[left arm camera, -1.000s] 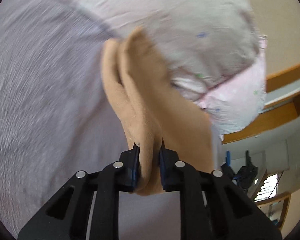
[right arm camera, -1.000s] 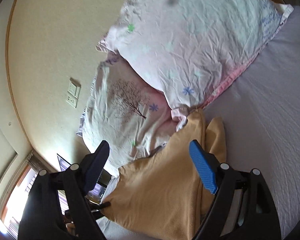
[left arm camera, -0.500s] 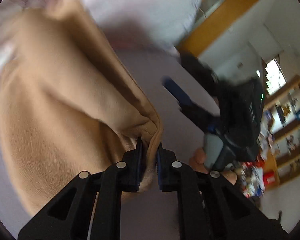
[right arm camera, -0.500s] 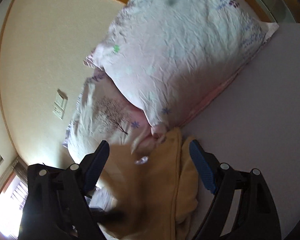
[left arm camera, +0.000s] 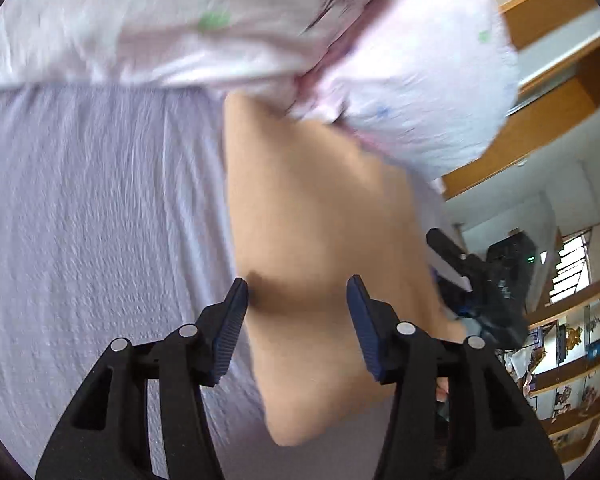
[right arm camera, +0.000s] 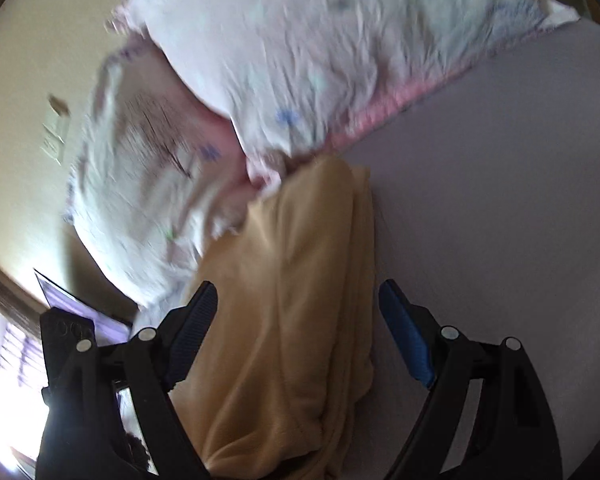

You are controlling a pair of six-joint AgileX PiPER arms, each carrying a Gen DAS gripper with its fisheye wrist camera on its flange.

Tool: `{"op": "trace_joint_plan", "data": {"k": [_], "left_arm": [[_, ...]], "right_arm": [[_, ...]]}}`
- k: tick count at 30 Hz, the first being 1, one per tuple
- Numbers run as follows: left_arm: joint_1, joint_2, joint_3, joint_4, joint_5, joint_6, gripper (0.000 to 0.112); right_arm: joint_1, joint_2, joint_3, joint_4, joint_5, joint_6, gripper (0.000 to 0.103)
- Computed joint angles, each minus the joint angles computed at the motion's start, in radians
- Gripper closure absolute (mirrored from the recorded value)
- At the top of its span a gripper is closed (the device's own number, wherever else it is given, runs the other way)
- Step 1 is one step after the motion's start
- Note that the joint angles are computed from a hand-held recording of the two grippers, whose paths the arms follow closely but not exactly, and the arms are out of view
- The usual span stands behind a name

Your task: Fold small clothes

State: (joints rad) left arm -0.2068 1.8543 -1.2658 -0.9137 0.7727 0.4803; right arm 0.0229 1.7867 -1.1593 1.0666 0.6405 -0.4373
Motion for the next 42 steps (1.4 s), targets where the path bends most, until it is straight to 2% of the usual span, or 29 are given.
{"op": "trace_joint_plan", "data": {"k": [2,3,5,7,8,10,12,15,17,19,20,21,22,23,24,25,27,28,32,33,36,37,39,41,42], "left_arm": [[-0.011,0.03,-0.016,0.005,-0.008,-0.009,0.051],[-0.015,0.039,-0.025,-0.002,-0.008,-0.009,0.05],[-0.024,0.061,-0.045,-0.02,-0.011,-0.008,0.048],[-0.026,0.079,-0.039,-0.079,-0.024,0.038,0.051],[-0.034,0.088,-0.029,-0.121,-0.044,0.076,0.055],[-0.018,0.09,-0.013,-0.177,-0.037,0.145,0.071],[0.03,0.056,0.039,-0.249,0.0,0.234,0.075],[0.095,-0.06,0.149,-0.257,-0.02,0.327,0.075],[0.148,-0.128,0.215,-0.243,-0.045,0.371,0.073],[0.176,-0.174,0.252,-0.139,-0.104,0.321,0.071],[0.199,-0.194,0.27,-0.105,-0.102,0.311,0.07],[0.22,-0.225,0.305,-0.104,-0.106,0.329,0.07],[0.231,-0.258,0.334,-0.11,-0.12,0.351,0.071],[0.254,-0.328,0.39,-0.143,-0.127,0.412,0.07],[0.264,-0.368,0.419,-0.172,-0.119,0.455,0.07],[0.274,-0.414,0.448,-0.205,-0.091,0.503,0.069],[0.264,-0.478,0.491,-0.248,-0.054,0.562,0.062],[0.249,-0.505,0.512,-0.265,-0.041,0.583,0.057],[0.124,-0.485,0.527,-0.265,-0.067,0.561,0.051],[0.104,-0.478,0.529,-0.255,-0.086,0.548,0.048],[0.015,-0.404,0.503,-0.141,-0.197,0.416,0.046],[0.002,-0.383,0.496,-0.116,-0.213,0.393,0.046],[0.005,-0.392,0.525,-0.135,-0.23,0.427,0.046],[0.012,-0.434,0.551,-0.165,-0.226,0.455,0.046],[0.023,-0.467,0.573,-0.175,-0.223,0.469,0.044]], "right_arm": [[0.014,0.016,-0.014,-0.043,0.008,0.028,0.022],[0.017,0.014,-0.011,-0.037,0.005,0.012,0.028],[0.021,0.016,-0.006,-0.031,0.006,-0.003,0.044],[0.031,0.018,0.001,-0.037,-0.006,-0.015,0.069],[0.028,0.018,0.009,-0.001,0.001,-0.049,0.072],[0.041,-0.003,0.023,0.013,-0.022,-0.074,0.079],[0.049,-0.013,0.019,0.068,-0.005,-0.115,0.08],[0.107,0.007,-0.041,0.081,0.03,-0.127,0.081],[0.182,0.047,-0.118,-0.017,0.025,-0.049,0.08],[0.245,0.095,-0.205,-0.18,0.039,0.104,0.072],[0.258,0.085,-0.2,-0.21,0.022,0.137,0.071],[0.265,0.051,-0.161,-0.2,-0.026,0.137,0.068],[0.263,-0.013,-0.097,-0.15,-0.083,0.104,0.055],[0.255,-0.074,-0.047,-0.06,-0.1,0.041,0.044],[0.242,-0.128,-0.012,0.04,-0.077,-0.03,0.031],[0.225,-0.148,0.007,0.14,-0.027,-0.118,0.028],[0.222,-0.168,0.018,0.252,0.103,-0.192,0.026],[0.24,-0.169,0.015,0.247,0.136,-0.17,0.025],[0.273,-0.133,0.029,0.232,0.203,-0.089,0.025],[0.278,-0.128,0.035,0.202,0.19,-0.055,0.025],[0.31,-0.101,0.038,0.001,0.07,0.157,0.027],[0.304,-0.091,0.037,-0.006,0.08,0.171,0.031],[0.294,-0.106,0.068,0.034,0.076,0.133,0.032],[0.304,-0.16,0.09,0.004,0.053,0.14,0.029],[0.308,-0.2,0.112,0.005,0.033,0.12,0.024]]}}
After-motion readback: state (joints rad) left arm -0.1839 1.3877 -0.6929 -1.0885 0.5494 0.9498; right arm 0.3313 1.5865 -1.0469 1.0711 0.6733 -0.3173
